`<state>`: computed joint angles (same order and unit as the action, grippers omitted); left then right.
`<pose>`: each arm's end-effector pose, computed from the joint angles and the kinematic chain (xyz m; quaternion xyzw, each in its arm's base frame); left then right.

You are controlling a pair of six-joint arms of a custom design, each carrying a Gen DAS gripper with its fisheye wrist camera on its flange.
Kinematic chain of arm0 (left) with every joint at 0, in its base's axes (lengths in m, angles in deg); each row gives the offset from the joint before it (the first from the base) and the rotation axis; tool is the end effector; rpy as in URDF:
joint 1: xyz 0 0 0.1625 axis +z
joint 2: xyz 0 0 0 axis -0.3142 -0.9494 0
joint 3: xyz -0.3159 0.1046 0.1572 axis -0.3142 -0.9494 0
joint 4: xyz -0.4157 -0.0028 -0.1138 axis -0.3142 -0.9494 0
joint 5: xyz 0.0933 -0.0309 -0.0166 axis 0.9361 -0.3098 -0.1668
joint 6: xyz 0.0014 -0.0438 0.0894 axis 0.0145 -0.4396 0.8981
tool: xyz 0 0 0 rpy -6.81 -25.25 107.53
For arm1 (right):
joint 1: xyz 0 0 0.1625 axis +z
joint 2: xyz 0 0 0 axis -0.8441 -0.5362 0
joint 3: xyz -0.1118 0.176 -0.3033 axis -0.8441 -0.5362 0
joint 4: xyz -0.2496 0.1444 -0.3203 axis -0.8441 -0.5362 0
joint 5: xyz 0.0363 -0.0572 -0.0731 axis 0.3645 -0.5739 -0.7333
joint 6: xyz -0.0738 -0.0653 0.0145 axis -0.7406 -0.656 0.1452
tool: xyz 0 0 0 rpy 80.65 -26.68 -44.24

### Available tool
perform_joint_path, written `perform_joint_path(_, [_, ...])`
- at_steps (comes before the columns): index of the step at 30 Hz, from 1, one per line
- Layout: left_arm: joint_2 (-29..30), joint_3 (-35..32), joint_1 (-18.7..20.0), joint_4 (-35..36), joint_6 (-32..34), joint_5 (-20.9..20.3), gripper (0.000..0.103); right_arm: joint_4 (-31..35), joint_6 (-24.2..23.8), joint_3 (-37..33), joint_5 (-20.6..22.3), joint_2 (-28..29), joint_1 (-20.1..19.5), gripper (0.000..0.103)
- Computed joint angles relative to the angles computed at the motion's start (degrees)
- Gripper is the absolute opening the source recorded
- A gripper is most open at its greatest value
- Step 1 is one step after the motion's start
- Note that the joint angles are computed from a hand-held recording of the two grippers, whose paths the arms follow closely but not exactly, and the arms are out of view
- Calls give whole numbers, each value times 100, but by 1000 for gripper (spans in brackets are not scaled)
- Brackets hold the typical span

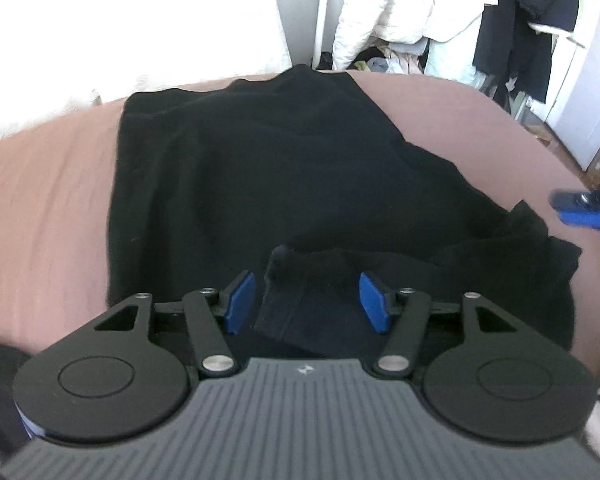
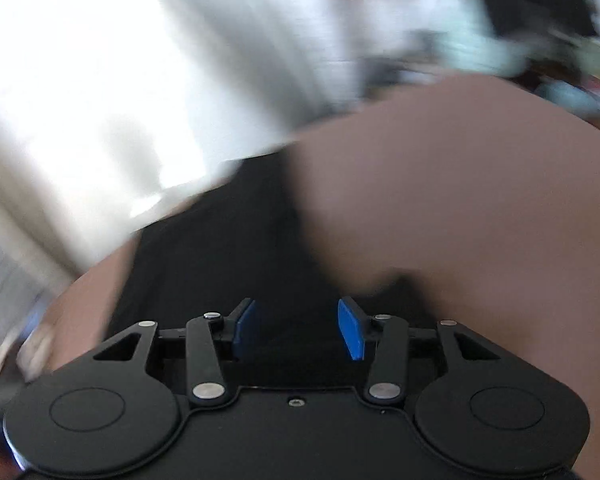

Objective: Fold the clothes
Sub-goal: 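Grasp the shirt hem with the left gripper while the right gripper grasps another edge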

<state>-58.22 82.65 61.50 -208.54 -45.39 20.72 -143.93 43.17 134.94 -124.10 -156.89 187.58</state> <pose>-0.2007 -0.4679 0.2171 0.2538 0.8823 -0.2756 0.2849 0.3072 -0.2710 0.3186 -0.0192 -0.8880 0.4281 0.1671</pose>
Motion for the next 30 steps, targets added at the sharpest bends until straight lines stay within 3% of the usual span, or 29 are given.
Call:
perform_joint_path(2, [214,-35,-9,147,29,439,65,873,541,75,-459,-401,1,51])
perform_joint_path(4, [272,69,61,-300,248,510,66,1219,687,232,-787,-814,60,56])
perform_joint_path(5, [298,125,100,-564,376,523,66,1277,862,364,-871,-1061,60,56])
perform_joint_path(7, [397,115,187,-1061,610,380,66,676,1647,703,-995,-1440,79,56])
perform_joint_path(9, [534,22,284,-1359,804,204,72,556,2321,948,-645,-1985,-73,56])
perform_joint_path(12, [814,-263,483,-1240,785,38,81,1814,2540,705,-113,-2285,-185,56])
perform_joint_path(15, [1022,-606,800,-832,818,-347,81,2973,1744,175,286,-1996,-227,56])
perform_joint_path(17, [1088,-785,947,-333,1124,-771,77,3738,902,-243,384,-1591,-278,56])
perform_joint_path(18, [1113,-760,916,-329,1397,-708,69,3902,371,-372,403,-1427,-311,56])
perform_joint_path(19, [1121,-665,834,-469,1635,-580,46,4048,-163,-498,406,-1261,-343,56])
perform_joint_path(20, [1045,-573,758,-454,1698,-566,30,3954,-629,-482,465,-1219,-444,56])
perform_joint_path(21, [970,-533,673,-352,1571,-492,8,3845,-1101,-461,523,-1176,-545,56])
perform_joint_path(23, [732,-403,462,-169,1222,-311,8,3665,-2003,-446,621,-1064,-736,56])
perform_joint_path(27, [-315,256,-47,-291,1086,-182,8,2591,-2886,-158,-71,-726,-618,54])
perform_joint_path(29, [-863,431,-168,165,651,-254,8,1810,-3582,61,79,-717,-634,29])
perform_joint_path(30, [-1037,455,-179,397,424,-324,8,1620,-3805,105,185,-722,-632,3])
